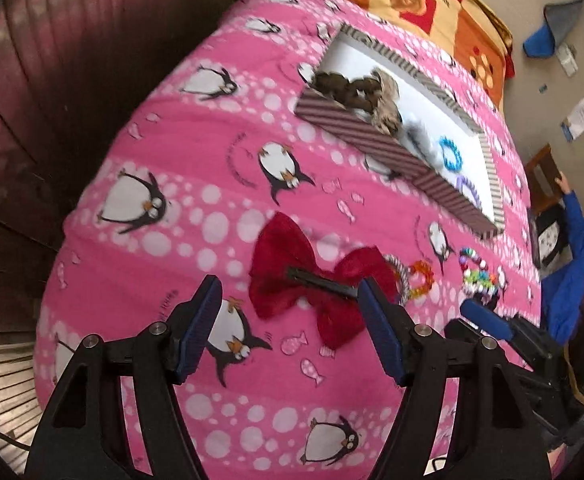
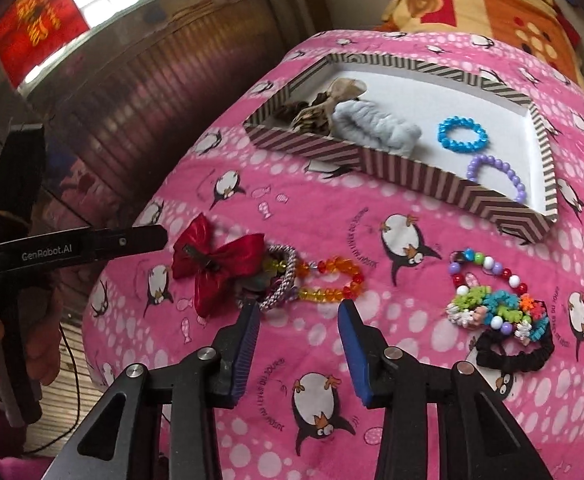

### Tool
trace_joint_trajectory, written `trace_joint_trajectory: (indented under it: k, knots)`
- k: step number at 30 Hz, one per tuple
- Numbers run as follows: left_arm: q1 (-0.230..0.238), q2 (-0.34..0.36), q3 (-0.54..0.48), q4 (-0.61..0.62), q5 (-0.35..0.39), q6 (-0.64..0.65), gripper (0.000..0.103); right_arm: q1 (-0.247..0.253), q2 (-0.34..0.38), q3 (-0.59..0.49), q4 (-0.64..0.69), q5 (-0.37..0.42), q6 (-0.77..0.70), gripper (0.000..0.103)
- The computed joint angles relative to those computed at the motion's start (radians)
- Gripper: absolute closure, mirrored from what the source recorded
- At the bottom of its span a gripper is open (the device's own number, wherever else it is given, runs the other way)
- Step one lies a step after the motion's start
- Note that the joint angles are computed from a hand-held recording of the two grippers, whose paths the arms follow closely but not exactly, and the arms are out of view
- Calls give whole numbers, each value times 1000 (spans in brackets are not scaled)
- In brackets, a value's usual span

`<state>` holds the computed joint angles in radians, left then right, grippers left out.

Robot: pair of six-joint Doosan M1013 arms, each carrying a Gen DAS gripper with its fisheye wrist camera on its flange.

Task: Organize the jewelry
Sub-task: 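Grasp the red bow clip with left tool while right tool grasps silver bracelet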

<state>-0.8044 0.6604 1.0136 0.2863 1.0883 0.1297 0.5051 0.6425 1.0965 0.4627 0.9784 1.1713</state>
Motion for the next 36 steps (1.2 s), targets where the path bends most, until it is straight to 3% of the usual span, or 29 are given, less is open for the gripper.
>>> trace_joint_trajectory:
  k: [5,10,16,17,18,19,23,34,35,36]
  knots:
    - [10,17,-16,-67,-23,-47,33,0,10,-16,-10,24,4,64]
    - [18,54,-76,-66,47,-186,33,-6,22,-36,9,58,-1,64]
    - [32,82,-95,-105,43,-206,33,-5,30,-45,25,72,-36,66]
    - [29,86,-102,-95,49,-199,41,-6,33,-49,32,79,-40,74]
    - [27,92,-112,-83,67,-185,64,-5,37,-54,36,87,-42,76]
    - [27,103,-132,-84,108,-155,73,-4,42,-62,36,96,-45,77]
    - [27,72,-76,-67,57,-163,85,3,63,-90,40,119,-53,80]
    - [11,3,7,25,65,-216,88,28,151,-215,-49,190,51,81]
    - [9,4,3,30,71,-215,88,26,156,-221,-42,199,52,91]
    - [8,5,-1,36,79,-212,88,24,161,-226,-34,212,48,95]
